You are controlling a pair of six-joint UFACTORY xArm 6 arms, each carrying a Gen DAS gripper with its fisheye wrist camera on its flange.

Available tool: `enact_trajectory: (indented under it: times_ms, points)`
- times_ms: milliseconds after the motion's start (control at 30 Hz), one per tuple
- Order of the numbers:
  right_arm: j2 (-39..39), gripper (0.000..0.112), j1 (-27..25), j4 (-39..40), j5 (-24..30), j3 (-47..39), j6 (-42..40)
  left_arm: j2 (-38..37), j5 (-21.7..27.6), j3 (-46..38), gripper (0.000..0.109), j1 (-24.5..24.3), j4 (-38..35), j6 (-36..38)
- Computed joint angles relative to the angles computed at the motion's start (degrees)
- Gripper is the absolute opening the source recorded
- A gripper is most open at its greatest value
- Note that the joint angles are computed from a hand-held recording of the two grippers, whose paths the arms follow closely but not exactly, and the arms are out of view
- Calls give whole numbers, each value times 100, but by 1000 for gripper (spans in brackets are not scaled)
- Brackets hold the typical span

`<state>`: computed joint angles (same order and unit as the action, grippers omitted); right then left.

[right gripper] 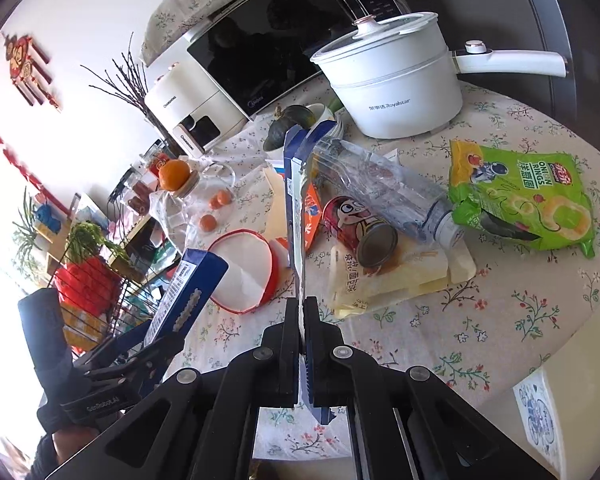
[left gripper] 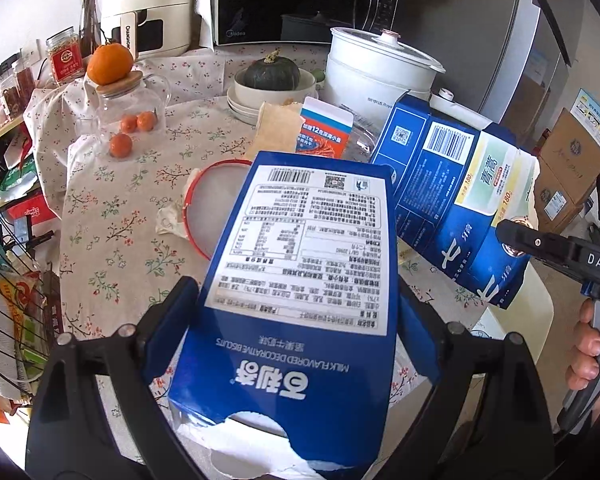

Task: Collect trash
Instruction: 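Carry both blue boxes over the white bin with both grippers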

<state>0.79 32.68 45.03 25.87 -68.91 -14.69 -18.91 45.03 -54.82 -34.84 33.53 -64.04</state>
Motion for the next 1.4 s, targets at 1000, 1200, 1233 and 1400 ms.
enact_trajectory:
  times_ms: [1000, 1200, 1233, 1400]
  points:
    - [-2056, 3, -1664, -701, 126, 1800, 431, 2138, -463, -2149, 93, -829, -33, 570]
    - [-2440, 3, -2049, -766, 288, 2105, 379, 2595, -444, -2661, 93, -1032, -50, 798]
    - [-2503, 3, -2116, -771, 319, 2158, 356, 2663, -449, -2727, 93, -1063, -61, 840]
    - [-2763, 3, -2454, -833, 473, 2363, 322, 2992, -487, -3044, 93, -1180, -177, 1028]
